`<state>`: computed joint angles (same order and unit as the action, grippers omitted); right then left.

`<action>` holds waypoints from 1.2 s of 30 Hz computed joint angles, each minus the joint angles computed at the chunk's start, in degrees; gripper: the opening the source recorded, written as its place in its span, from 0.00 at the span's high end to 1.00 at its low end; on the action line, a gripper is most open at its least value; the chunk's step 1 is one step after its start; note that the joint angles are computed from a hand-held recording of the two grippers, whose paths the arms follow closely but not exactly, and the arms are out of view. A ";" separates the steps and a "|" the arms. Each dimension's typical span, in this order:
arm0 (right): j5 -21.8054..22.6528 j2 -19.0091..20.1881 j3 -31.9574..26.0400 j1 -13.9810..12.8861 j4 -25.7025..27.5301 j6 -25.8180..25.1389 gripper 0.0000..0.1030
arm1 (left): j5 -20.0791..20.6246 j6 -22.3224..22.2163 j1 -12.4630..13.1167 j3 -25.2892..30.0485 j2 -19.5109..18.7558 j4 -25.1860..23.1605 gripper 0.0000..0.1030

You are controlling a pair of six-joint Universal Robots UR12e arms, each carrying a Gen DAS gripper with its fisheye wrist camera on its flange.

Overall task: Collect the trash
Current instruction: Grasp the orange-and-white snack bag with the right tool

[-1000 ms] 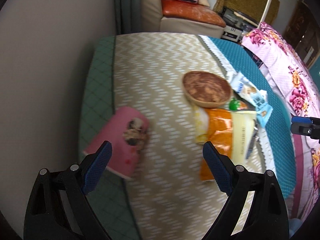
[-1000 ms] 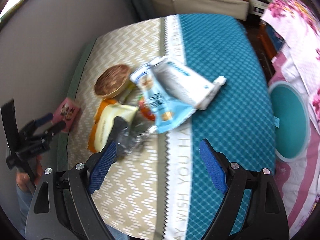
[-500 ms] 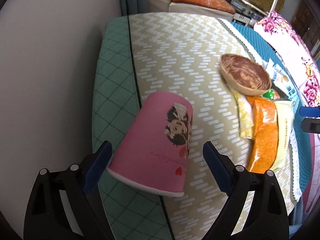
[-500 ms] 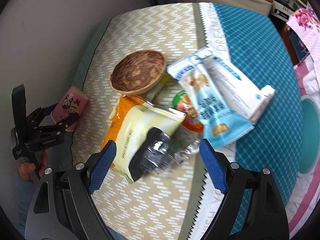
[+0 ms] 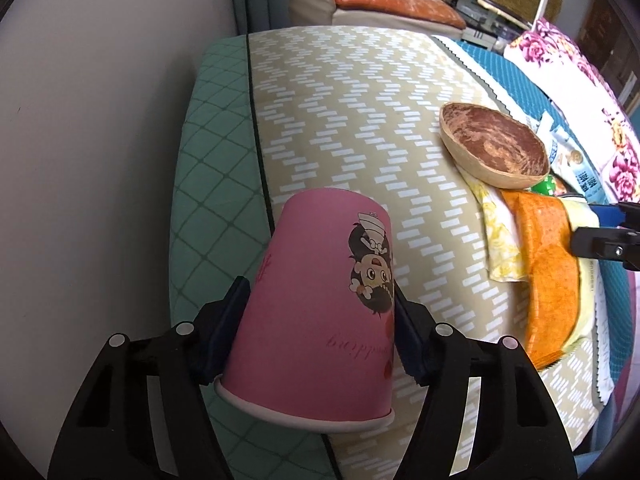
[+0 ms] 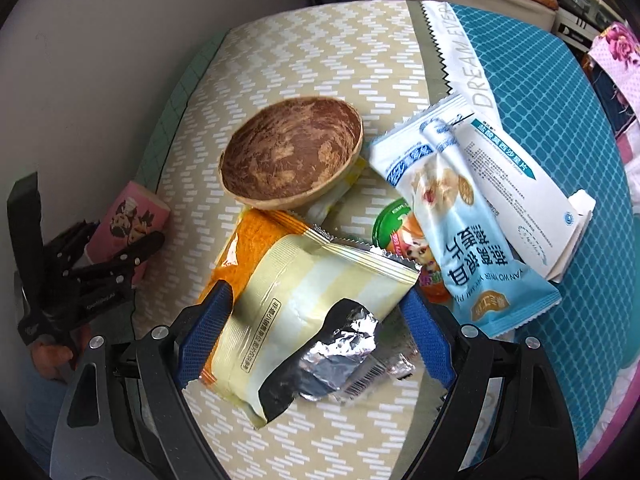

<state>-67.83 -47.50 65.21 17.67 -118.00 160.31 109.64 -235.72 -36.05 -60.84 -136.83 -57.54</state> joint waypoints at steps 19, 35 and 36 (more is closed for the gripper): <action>7.31 -5.03 5.08 -1.98 -2.51 -3.75 0.93 | -0.74 -3.48 -3.10 2.18 -0.36 3.99 0.34; 10.19 -8.08 8.71 -7.48 -13.09 3.59 0.93 | -0.21 -0.74 -4.17 14.61 -5.68 0.36 0.34; 10.20 -8.22 9.04 -7.94 -14.06 4.19 0.93 | -0.27 -0.17 -4.22 16.55 -6.62 -0.33 0.34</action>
<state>-57.63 -55.72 74.24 9.73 -132.06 164.50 109.37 -235.88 -40.27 -44.29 -143.45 -57.87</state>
